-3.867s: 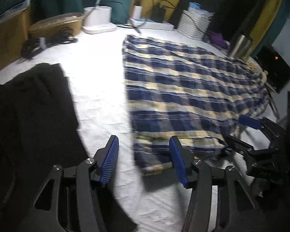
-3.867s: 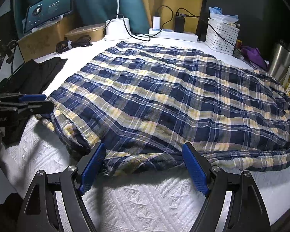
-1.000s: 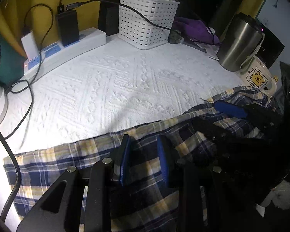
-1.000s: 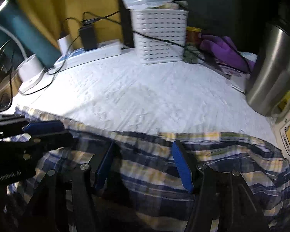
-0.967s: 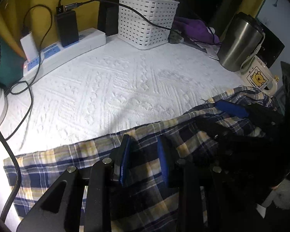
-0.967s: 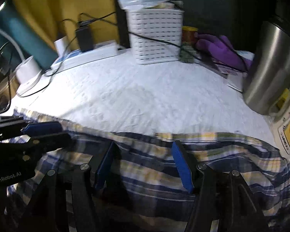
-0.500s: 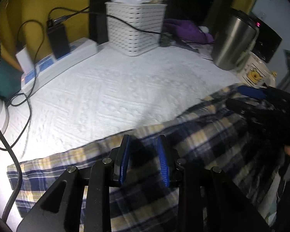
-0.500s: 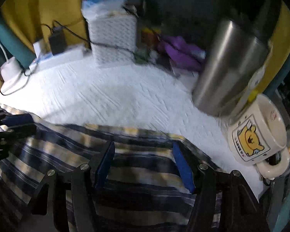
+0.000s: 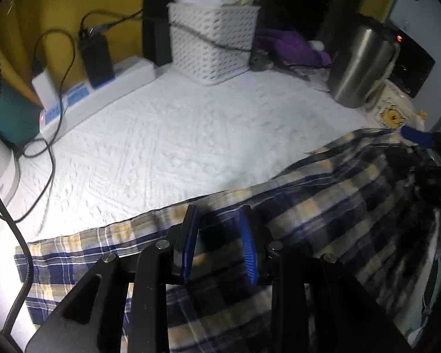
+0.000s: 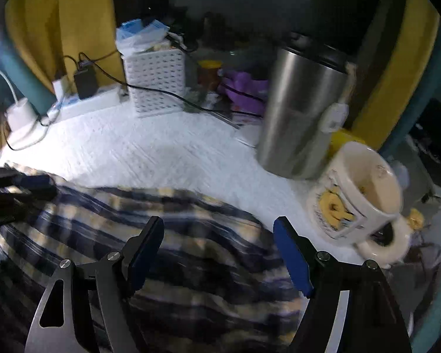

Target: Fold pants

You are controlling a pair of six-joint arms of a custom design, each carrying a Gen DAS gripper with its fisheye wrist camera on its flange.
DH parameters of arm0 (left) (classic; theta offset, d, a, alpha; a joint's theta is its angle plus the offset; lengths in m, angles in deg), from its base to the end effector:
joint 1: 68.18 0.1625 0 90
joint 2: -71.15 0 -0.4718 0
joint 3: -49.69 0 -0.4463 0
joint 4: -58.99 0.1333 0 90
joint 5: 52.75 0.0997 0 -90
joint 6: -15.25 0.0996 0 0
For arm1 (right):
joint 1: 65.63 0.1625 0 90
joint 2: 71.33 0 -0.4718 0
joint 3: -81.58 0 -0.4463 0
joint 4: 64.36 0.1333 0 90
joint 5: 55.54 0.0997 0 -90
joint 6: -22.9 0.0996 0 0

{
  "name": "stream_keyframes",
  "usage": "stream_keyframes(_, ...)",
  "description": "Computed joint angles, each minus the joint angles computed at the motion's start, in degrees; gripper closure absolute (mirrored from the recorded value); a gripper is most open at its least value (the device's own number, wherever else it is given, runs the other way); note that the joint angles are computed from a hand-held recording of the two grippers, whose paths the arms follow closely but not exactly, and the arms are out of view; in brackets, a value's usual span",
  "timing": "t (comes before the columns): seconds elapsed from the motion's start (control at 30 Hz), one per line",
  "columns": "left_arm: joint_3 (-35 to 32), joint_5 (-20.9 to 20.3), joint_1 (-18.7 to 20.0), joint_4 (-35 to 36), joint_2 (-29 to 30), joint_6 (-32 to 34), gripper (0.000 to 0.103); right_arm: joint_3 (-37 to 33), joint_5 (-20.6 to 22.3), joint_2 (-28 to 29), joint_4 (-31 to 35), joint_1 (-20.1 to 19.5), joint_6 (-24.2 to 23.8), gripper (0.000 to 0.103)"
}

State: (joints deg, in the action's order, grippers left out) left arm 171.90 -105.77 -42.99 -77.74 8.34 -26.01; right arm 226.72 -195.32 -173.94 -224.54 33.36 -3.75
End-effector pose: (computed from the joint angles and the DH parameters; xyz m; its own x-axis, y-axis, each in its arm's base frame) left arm -0.3907 -0.3973 0.0985 -0.7481 0.3118 -0.5858 0.5182 0.8259 -0.2222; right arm 0.1103 -0.3309 0.3105 -0.5574 -0.1698 0.8127 -0.4346 0.8937 -0.1114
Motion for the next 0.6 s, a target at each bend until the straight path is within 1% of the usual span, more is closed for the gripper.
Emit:
stream_keyframes(0.07,-0.52,-0.47,-0.69,-0.67,0.35,1.10,0.075,0.60,-2.89,1.22,-0.87,-1.62,-1.60,0.025)
stream_keyframes(0.1,-1.08,-1.23,-0.83,-0.94,0.99,2.01,0.075,1.19,-5.26,2.69,-3.51,-2.35,-3.38,0.025)
stream_keyframes(0.17,-2.05,-1.80,-1.09,0.15,2.21,2.61,0.075,2.06,-7.20,4.46,-8.63,-3.65,-6.43,0.025)
stream_keyframes(0.23,-2.79,-2.87,-1.21,0.74,3.10,2.81,0.075,2.06,-5.95,3.41,-8.77,-5.00,-5.46,0.025)
stream_keyframes(0.3,-3.64,-3.84,-1.59,-0.12,4.30,3.65,0.075,2.21,-6.30,3.44,-10.79,-4.90,-6.30,0.025)
stream_keyframes(0.37,-4.54,-4.38,-1.90,-0.75,5.53,4.46,0.075,2.37,-5.92,2.50,-10.96,-4.60,-6.33,0.025)
stream_keyframes(0.5,-6.66,-4.40,-2.07,-0.37,8.90,5.04,0.075,3.01,-4.34,-1.71,-8.23,-4.42,-4.98,0.024)
stream_keyframes(0.6,-7.67,-2.48,-2.52,1.85,10.98,4.23,0.075,3.55,-3.22,-5.22,-5.38,-4.34,-3.81,0.023)
